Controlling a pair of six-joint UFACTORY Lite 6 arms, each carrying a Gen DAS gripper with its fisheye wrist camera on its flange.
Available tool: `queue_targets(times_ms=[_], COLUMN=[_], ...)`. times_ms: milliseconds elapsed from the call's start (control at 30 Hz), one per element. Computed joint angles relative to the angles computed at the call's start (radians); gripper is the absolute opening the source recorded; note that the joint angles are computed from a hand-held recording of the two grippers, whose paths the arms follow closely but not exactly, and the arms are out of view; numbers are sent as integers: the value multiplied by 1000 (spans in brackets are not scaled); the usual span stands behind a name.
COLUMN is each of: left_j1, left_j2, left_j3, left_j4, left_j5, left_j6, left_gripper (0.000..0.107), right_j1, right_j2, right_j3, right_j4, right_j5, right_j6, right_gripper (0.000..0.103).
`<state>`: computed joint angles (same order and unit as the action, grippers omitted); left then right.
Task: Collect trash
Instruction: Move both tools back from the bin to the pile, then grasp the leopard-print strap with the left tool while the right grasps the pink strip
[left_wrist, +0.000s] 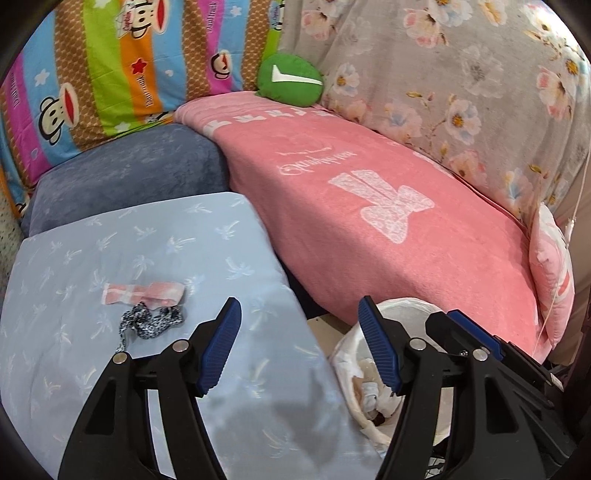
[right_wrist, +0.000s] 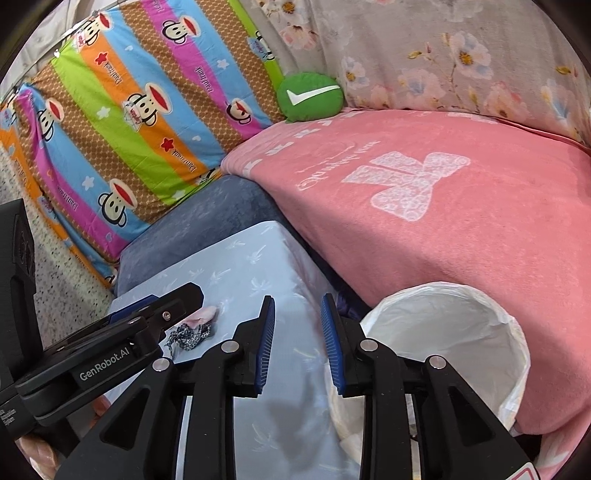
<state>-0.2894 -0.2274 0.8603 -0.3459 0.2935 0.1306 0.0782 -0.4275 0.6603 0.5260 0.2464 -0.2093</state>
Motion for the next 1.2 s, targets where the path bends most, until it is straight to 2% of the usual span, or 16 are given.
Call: queue_targets(times_ms=[133, 267, 533, 733, 900, 1000, 1167, 1200], left_j1=[88, 185, 374, 472, 504, 526, 555, 562], left_j2=[19, 52, 199, 390, 530, 605, 662, 654], left_j3=[-18, -37, -33, 50, 131, 184, 220, 212], left_j4=[-145, -299, -506, -601, -634, -647, -642, -650], left_j5=[6, 23, 33, 34, 17, 33, 60, 57], left_j6=[168, 356, 629, 748, 785, 804, 835, 855], left_gripper=[64, 71, 72, 72, 70, 59, 18, 15], right_j1=[97, 165, 287, 361, 396, 412, 425, 426], right_j2=[90, 182, 427, 651, 856, 976, 1176, 1208], right_j3=[45, 92, 224, 395, 580, 704, 926, 965], right_j4=[-144, -243, -452, -627, -591, -534, -444, -425], right_j5=[-51, -89, -152, -163, -149, -124, -62, -51], right_j6=[175, 295, 547, 748, 720, 662, 569, 552], right_gripper=[27, 28, 29, 29, 29, 29, 33, 33])
